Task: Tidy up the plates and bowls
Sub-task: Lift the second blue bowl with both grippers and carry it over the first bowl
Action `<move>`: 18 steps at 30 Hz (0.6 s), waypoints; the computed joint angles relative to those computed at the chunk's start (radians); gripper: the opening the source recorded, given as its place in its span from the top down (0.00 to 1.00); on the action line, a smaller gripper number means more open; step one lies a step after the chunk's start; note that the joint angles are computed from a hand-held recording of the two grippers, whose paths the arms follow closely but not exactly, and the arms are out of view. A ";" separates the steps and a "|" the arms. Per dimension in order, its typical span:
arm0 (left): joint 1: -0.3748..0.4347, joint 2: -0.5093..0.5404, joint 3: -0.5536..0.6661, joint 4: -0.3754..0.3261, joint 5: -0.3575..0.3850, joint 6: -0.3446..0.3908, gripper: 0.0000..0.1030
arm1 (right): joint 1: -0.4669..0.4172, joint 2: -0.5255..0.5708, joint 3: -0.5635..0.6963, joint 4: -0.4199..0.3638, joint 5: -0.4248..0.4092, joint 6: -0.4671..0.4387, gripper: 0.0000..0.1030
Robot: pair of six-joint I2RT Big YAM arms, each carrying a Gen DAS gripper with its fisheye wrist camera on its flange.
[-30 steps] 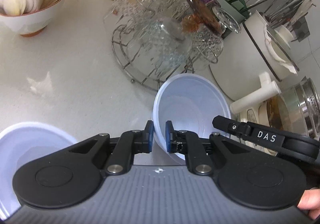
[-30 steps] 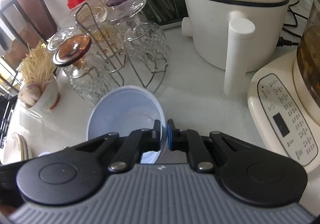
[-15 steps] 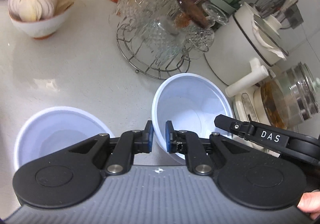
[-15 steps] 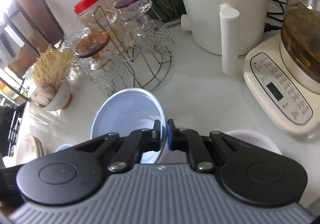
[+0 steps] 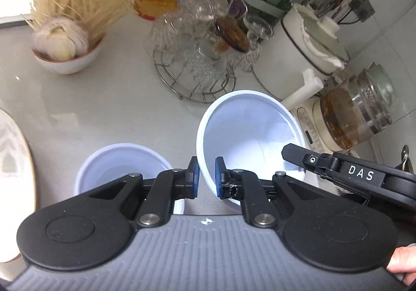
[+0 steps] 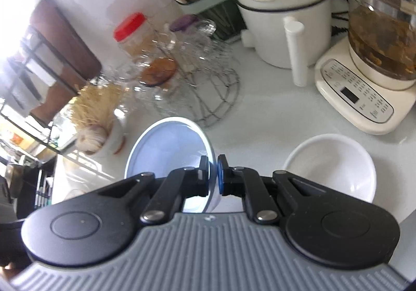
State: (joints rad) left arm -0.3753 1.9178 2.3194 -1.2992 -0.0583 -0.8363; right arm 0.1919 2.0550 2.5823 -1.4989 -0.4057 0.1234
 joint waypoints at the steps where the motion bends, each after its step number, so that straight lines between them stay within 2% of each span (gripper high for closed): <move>1: 0.001 -0.007 0.002 -0.006 -0.008 0.002 0.86 | 0.002 -0.001 0.005 0.000 -0.009 0.001 0.91; 9: 0.010 -0.069 -0.013 -0.041 -0.095 0.003 0.86 | 0.031 0.024 0.091 -0.031 -0.077 -0.037 0.91; 18: 0.031 -0.167 -0.142 -0.035 -0.126 -0.011 0.86 | 0.074 -0.023 0.004 0.009 -0.108 -0.060 0.91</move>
State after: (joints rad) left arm -0.3446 1.7507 2.1777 -1.3346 -0.1847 -0.8473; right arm 0.2663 2.0317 2.5860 -1.4898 -0.5138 0.0635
